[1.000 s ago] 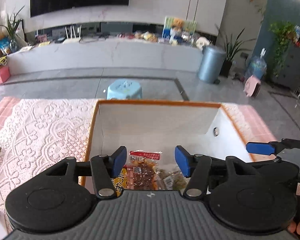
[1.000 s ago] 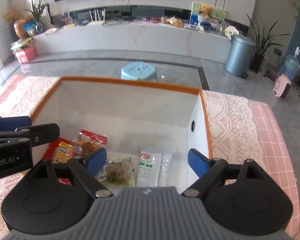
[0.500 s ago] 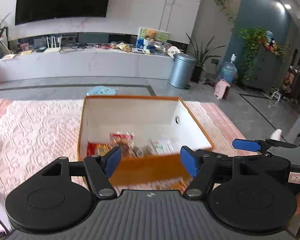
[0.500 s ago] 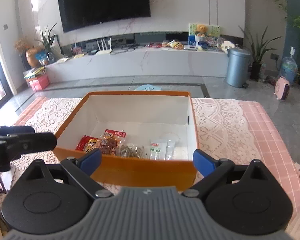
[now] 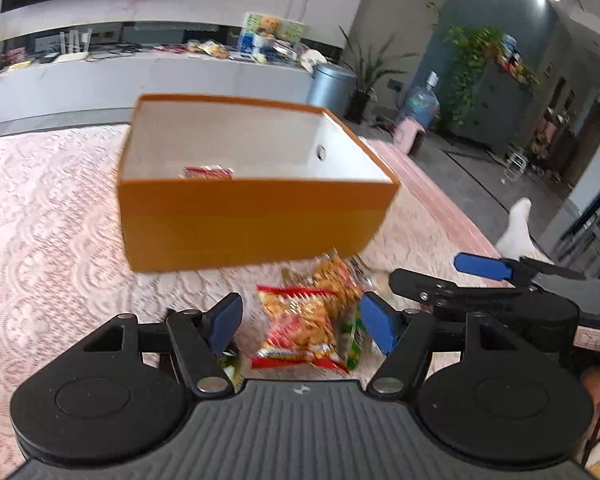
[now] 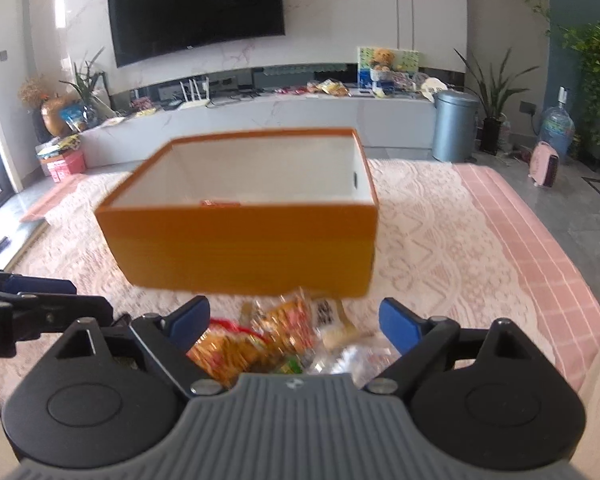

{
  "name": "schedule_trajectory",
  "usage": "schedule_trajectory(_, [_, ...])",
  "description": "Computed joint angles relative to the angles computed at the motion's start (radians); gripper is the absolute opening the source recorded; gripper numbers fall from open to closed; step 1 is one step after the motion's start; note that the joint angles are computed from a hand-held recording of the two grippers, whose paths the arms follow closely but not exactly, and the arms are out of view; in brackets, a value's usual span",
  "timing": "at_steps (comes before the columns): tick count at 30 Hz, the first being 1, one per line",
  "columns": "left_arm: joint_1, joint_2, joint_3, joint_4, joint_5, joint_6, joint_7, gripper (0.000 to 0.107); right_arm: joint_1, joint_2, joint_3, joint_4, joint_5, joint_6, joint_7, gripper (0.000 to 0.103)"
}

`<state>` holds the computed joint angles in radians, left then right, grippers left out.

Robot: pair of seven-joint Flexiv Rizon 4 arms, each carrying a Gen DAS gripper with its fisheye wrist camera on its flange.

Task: Organize snacks
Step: 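Move both tools back from the box to the snack pile, then grasp the red chip bag with the left tool while the right tool grasps the yellow peanut pack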

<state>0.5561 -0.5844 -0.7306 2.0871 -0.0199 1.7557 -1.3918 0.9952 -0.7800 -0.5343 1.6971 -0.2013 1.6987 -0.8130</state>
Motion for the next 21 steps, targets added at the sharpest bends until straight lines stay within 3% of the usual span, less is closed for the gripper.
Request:
schedule_trajectory(3, [-0.038, -0.029, 0.023, -0.028, 0.000, -0.026, 0.021, 0.079, 0.009, -0.017, -0.016, 0.007, 0.008, -0.004, 0.005, 0.088])
schedule_trajectory(9, [-0.229, -0.029, 0.205, -0.078, -0.057, -0.061, 0.060, 0.079, -0.025, -0.039, 0.012, -0.007, 0.004, 0.009, 0.002, 0.084])
schedule_trajectory(14, [-0.258, -0.054, 0.222, -0.101, -0.117, -0.084, 0.075, 0.079, -0.005, -0.071, -0.026, -0.016, 0.026, 0.015, -0.006, 0.083])
schedule_trajectory(21, [-0.348, -0.071, 0.306, -0.158, -0.193, -0.139, 0.085, 0.079, 0.025, -0.116, -0.086, -0.039, 0.046, 0.000, 0.010, 0.081])
